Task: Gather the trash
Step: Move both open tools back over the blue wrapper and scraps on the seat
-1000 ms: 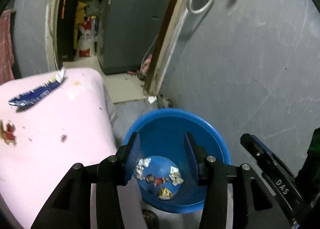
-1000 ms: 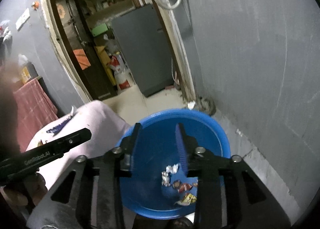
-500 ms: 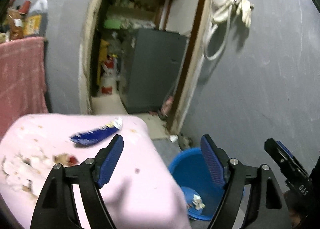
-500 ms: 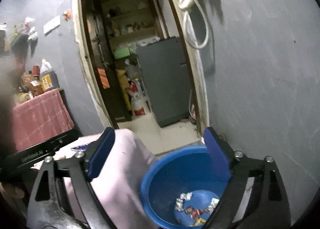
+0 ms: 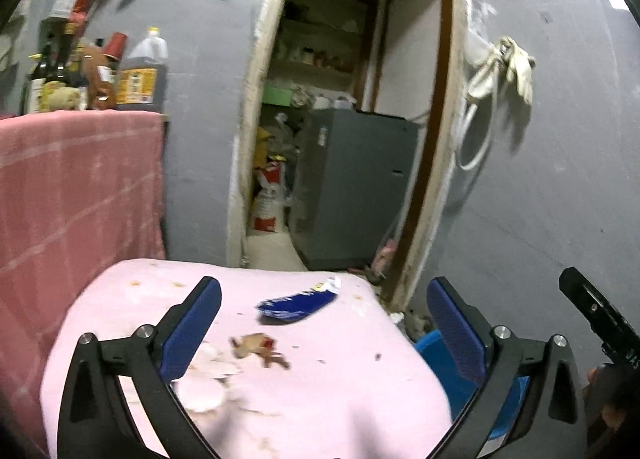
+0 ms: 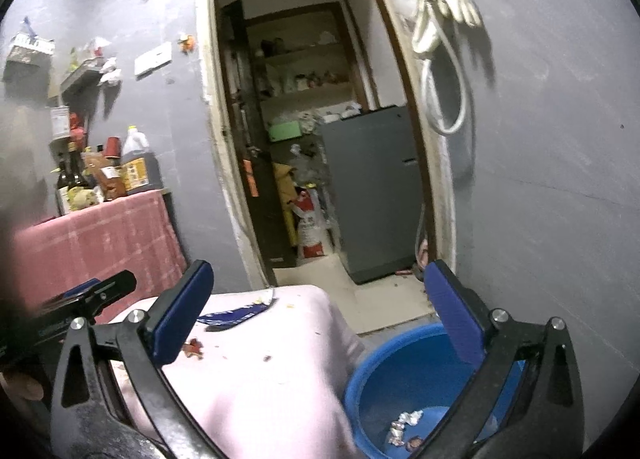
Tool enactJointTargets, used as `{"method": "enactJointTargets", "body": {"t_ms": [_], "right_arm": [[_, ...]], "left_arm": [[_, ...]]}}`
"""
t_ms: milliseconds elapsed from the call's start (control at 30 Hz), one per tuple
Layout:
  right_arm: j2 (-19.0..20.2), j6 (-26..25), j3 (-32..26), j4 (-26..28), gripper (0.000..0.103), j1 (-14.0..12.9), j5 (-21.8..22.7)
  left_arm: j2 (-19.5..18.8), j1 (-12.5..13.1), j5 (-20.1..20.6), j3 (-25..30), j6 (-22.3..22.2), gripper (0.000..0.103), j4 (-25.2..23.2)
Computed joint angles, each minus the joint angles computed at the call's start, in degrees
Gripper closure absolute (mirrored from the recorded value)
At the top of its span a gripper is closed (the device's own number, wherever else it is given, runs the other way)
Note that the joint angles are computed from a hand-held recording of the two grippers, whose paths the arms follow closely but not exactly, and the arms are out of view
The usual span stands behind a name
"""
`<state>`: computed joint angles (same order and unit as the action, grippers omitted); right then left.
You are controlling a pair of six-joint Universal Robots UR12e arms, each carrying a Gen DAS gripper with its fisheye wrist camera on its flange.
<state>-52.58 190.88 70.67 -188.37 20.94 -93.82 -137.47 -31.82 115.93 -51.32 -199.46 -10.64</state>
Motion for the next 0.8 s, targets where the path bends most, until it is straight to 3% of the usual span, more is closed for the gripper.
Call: {"method": "enactJointTargets", "body": {"t_ms": [367, 533, 800], "right_arm": [[2.92, -3.48, -4.26, -1.04, 0.0, 2.12, 5.2], [4.9, -4.57, -7.35, 1.2, 0.0, 2.97, 7.59], [7.63, -5.72, -11.26, 7.16, 0.0, 3.43, 9.41]], "left_arm": [[5.01, 0.45, 7.17, -10.07, 1.22, 0.002, 6.56], [6.83, 1.15, 7.28, -14.02, -0.87, 0.002, 6.59], [7.41, 2.37, 5.78, -16.03, -3.9, 0.002, 3.78]]}}
